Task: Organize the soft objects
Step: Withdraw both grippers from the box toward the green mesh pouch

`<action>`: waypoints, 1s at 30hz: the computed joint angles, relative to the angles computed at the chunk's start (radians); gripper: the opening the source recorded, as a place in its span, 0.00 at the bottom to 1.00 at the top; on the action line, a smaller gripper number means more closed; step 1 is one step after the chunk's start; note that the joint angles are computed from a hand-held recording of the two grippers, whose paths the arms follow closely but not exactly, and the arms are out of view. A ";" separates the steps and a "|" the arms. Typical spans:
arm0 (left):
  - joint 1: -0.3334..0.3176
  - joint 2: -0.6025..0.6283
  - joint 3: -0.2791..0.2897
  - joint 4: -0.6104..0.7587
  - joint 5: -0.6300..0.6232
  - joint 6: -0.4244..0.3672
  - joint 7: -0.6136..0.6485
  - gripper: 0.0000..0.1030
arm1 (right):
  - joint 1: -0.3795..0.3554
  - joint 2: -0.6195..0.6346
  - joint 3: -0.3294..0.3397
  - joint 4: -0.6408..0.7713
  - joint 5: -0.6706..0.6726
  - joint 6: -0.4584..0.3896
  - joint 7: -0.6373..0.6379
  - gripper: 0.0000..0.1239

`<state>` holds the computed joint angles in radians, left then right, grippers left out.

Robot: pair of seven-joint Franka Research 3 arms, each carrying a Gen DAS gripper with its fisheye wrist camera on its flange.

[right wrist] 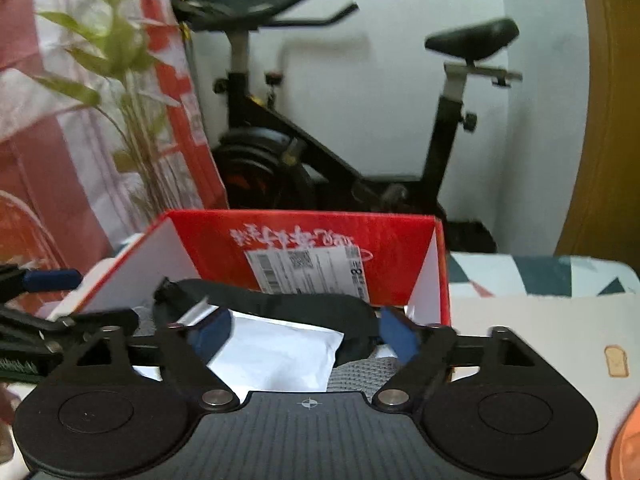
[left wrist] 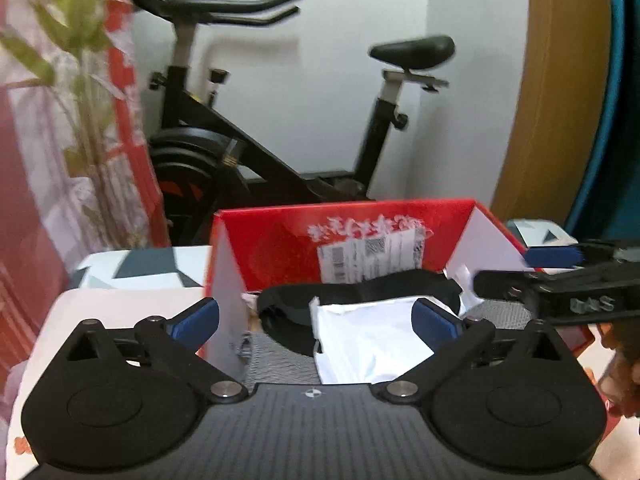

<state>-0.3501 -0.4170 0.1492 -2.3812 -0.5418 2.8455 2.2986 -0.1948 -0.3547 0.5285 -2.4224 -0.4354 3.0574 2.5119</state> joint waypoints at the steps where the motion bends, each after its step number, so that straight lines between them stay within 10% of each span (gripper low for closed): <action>1: 0.017 -0.009 -0.012 -0.005 0.014 -0.004 -0.019 1.00 | 0.004 -0.021 -0.005 -0.016 -0.002 0.012 -0.001 0.79; 10: 0.021 -0.139 0.012 -0.113 0.096 0.050 -0.078 1.00 | -0.171 -0.302 0.163 -0.208 0.108 0.192 0.107 0.83; 22: 0.087 -0.343 0.035 -0.310 0.261 0.083 -0.240 1.00 | -0.107 -0.451 0.245 -0.359 0.269 0.362 0.037 0.83; 30: 0.101 -0.442 0.080 -0.417 0.361 0.086 -0.314 1.00 | -0.088 -0.564 0.407 -0.407 0.448 0.332 0.070 0.83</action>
